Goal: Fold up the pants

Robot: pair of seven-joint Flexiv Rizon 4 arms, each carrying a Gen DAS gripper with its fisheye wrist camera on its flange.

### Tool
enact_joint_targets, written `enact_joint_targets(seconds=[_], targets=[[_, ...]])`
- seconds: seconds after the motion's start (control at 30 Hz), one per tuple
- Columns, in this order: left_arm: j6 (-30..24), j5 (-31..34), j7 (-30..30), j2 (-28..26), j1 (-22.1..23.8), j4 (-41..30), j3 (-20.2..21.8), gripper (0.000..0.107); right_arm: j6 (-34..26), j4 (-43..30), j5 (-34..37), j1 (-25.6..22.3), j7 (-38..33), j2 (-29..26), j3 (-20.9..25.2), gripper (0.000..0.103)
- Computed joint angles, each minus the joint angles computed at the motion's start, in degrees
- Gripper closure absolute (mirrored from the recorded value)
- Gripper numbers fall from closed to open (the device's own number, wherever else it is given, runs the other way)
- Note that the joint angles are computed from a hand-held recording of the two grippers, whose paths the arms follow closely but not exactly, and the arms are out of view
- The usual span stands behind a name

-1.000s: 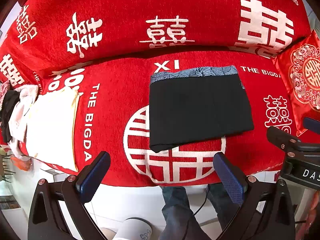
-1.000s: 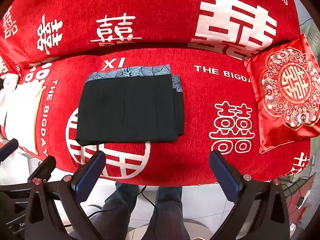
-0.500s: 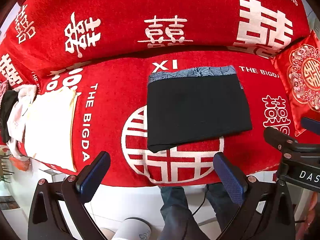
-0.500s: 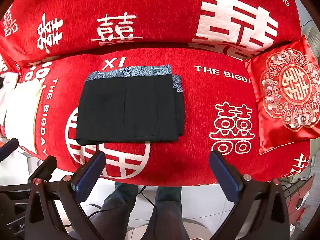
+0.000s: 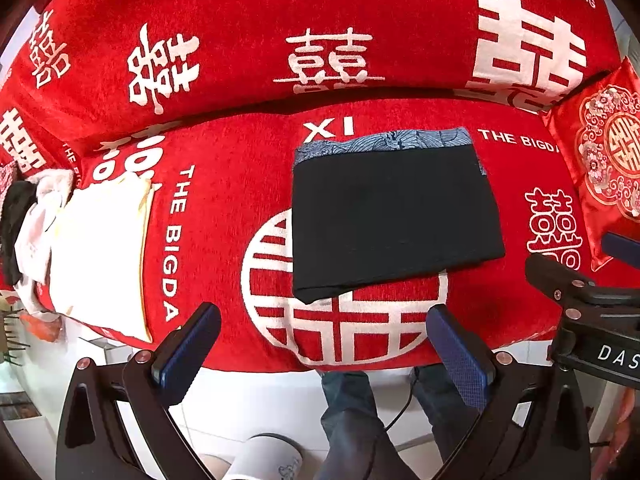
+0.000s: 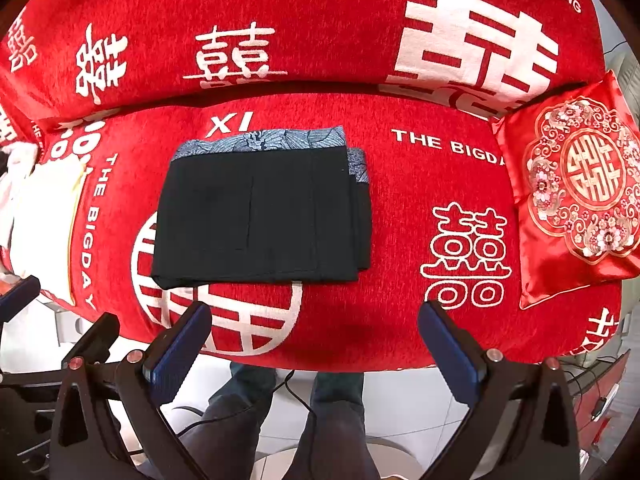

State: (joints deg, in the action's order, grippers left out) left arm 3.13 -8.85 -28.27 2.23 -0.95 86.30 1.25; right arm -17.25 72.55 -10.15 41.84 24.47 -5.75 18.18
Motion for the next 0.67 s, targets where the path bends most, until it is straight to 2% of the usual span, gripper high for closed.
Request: enact_joint_targets(seconds=[0.67], targets=[[-0.3,-1.4,-0.1,0.1,0.0,0.1,0.0,0.004,1.0,0.5,0.0,-0.5,-1.5,0.1,-0.2,0.000]])
